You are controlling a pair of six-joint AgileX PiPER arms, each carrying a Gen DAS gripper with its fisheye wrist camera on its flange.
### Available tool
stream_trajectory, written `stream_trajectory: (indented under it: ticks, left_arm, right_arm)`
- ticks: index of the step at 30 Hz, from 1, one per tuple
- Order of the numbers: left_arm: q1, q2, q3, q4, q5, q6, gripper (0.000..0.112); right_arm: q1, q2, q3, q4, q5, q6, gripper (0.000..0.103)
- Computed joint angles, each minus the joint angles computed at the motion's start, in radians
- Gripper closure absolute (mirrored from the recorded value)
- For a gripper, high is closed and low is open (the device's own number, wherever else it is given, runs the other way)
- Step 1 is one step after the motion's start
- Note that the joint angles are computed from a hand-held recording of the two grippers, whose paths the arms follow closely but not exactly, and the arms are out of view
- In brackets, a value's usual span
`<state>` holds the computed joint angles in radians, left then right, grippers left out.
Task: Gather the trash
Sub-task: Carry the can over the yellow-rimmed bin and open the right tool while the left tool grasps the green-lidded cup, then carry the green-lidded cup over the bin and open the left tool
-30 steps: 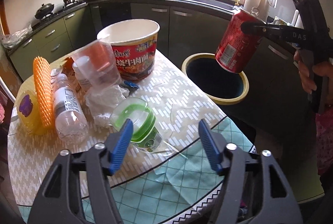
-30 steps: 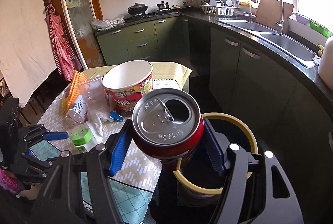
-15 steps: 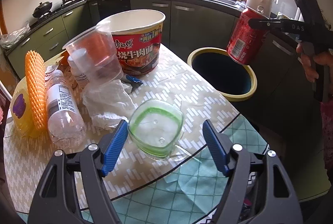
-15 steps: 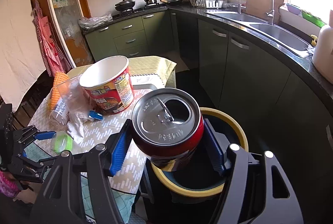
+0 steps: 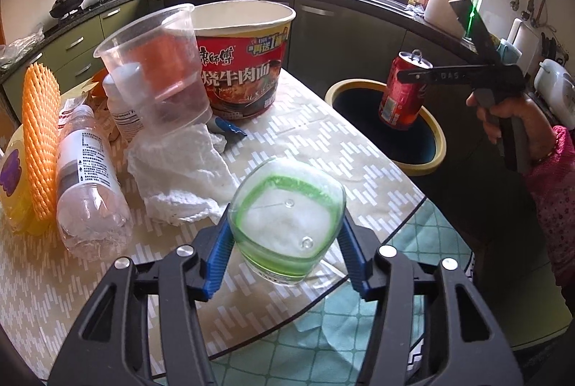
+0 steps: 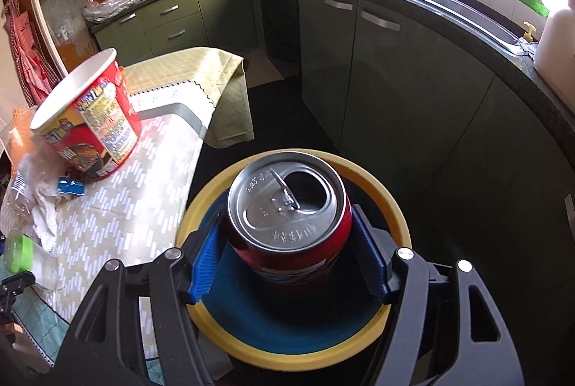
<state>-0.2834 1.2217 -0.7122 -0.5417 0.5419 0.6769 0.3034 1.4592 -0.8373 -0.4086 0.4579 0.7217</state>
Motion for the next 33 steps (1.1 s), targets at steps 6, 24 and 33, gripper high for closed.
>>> stream_trajectory:
  ticks: [6, 24, 33]
  left_arm:
    - [0.012, -0.008, 0.011, -0.045, 0.003, 0.047, 0.060]
    - [-0.174, 0.068, -0.209, -0.006, 0.056, -0.085, 0.060]
    - [-0.404, 0.523, -0.711, 0.173, 0.196, -0.361, 0.060]
  right_arm:
    - [-0.048, 0.158, -0.017, 0.023, -0.071, -0.002, 0.036]
    - [-0.049, -0.126, 0.135, 0.044, -0.073, 0.025, 0.028]
    - [-0.049, -0.402, 0.235, 0.031, 0.049, 0.051, 0.028]
